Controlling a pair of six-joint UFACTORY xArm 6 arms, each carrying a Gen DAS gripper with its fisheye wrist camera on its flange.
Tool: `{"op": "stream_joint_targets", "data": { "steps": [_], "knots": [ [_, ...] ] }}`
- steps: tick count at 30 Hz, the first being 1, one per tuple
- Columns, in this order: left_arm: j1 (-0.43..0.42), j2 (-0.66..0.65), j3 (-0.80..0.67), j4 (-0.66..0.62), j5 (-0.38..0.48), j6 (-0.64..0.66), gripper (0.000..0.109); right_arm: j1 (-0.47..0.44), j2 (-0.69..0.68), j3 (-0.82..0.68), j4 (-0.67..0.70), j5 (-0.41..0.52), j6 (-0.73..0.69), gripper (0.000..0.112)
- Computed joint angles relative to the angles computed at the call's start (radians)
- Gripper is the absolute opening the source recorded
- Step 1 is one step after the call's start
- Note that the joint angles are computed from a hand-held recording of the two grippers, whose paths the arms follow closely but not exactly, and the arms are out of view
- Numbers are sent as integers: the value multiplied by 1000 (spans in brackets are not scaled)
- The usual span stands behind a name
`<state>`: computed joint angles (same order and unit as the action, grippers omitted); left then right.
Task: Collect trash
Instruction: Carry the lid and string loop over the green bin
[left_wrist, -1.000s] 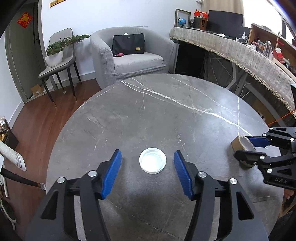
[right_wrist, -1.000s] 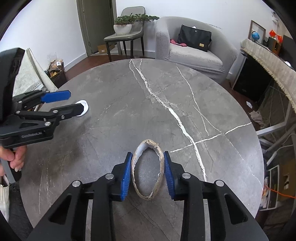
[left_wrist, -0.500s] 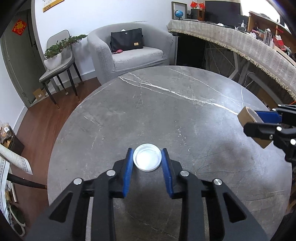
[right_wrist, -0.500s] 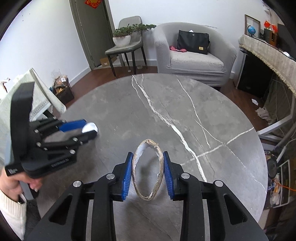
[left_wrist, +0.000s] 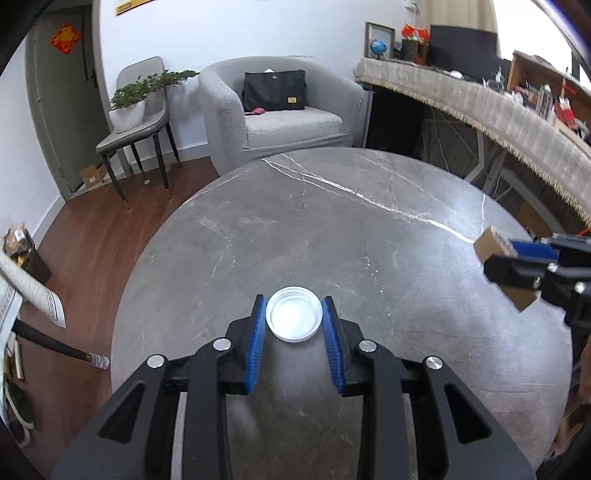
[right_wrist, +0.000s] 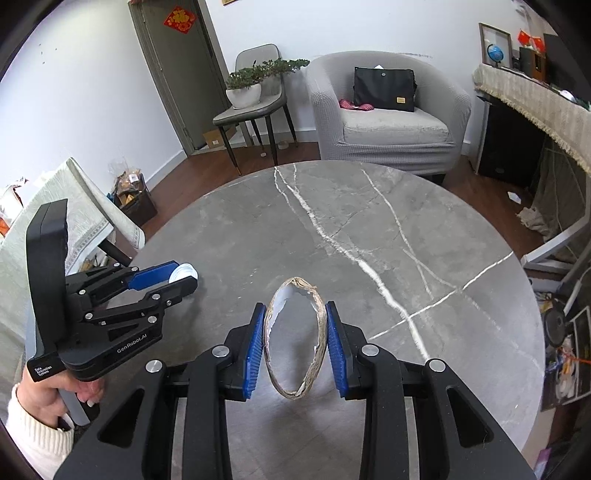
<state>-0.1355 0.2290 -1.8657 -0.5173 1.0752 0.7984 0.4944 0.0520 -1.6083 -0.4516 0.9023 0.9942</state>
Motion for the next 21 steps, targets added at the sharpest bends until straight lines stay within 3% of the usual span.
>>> {"op": "stream_joint_targets", "data": {
  "steps": [8,21],
  "knots": [
    [49,-114,143,-36,-64,41,32,67,-3,6,-65,1,107,32],
    [231,-180,213,-167,-67,114,32,208,55,-47,-202,13,247,32]
  ]
}}
